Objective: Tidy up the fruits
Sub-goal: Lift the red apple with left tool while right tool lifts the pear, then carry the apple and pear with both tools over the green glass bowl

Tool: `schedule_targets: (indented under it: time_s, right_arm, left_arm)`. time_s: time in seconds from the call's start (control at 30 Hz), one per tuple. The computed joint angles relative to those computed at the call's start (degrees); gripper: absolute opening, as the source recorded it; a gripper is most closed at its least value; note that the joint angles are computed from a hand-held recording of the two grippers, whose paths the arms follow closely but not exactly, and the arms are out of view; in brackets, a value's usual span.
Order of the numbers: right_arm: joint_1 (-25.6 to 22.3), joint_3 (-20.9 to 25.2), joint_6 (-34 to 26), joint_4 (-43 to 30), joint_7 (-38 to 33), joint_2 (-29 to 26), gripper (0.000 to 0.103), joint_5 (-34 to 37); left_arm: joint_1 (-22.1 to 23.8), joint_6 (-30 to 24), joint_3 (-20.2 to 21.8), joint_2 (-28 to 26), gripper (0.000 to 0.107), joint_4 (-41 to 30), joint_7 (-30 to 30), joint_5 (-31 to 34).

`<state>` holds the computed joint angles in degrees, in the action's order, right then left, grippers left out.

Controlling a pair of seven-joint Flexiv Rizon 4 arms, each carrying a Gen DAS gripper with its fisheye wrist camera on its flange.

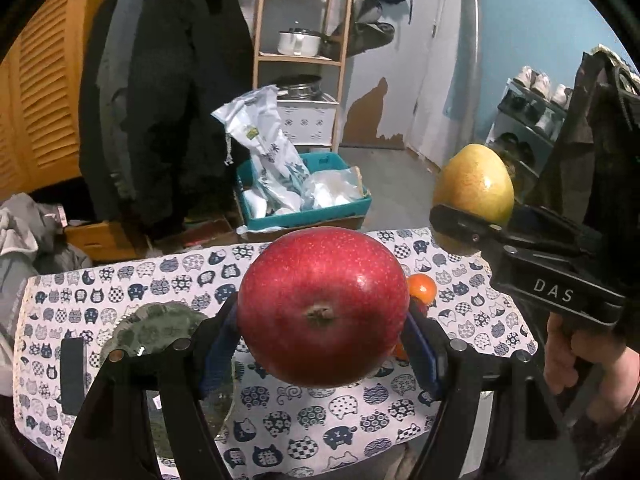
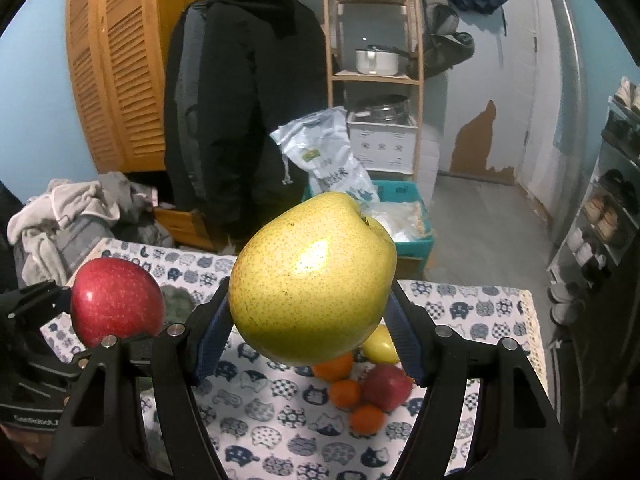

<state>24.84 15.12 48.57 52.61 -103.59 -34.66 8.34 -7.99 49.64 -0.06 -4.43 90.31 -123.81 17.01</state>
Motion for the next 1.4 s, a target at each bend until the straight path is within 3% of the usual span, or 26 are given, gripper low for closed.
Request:
schedule_targets:
  time_s: [0.9,1.4]
  right_arm:
    - [10.5,0.8,-8.0,-10.8,-0.8,-7.1,0.071,-0.4]
    - [15.4,0.8,-13.9,-14.1,-2.5,-12.1,0.071,-0.1]
  left_arm:
    - [9.8,2.7,2.4,11.2,0.076,16.6,-4.5,-1.5]
    - [14.1,3.9,3.5,13.0,0.076,24.6,-4.4,-4.4]
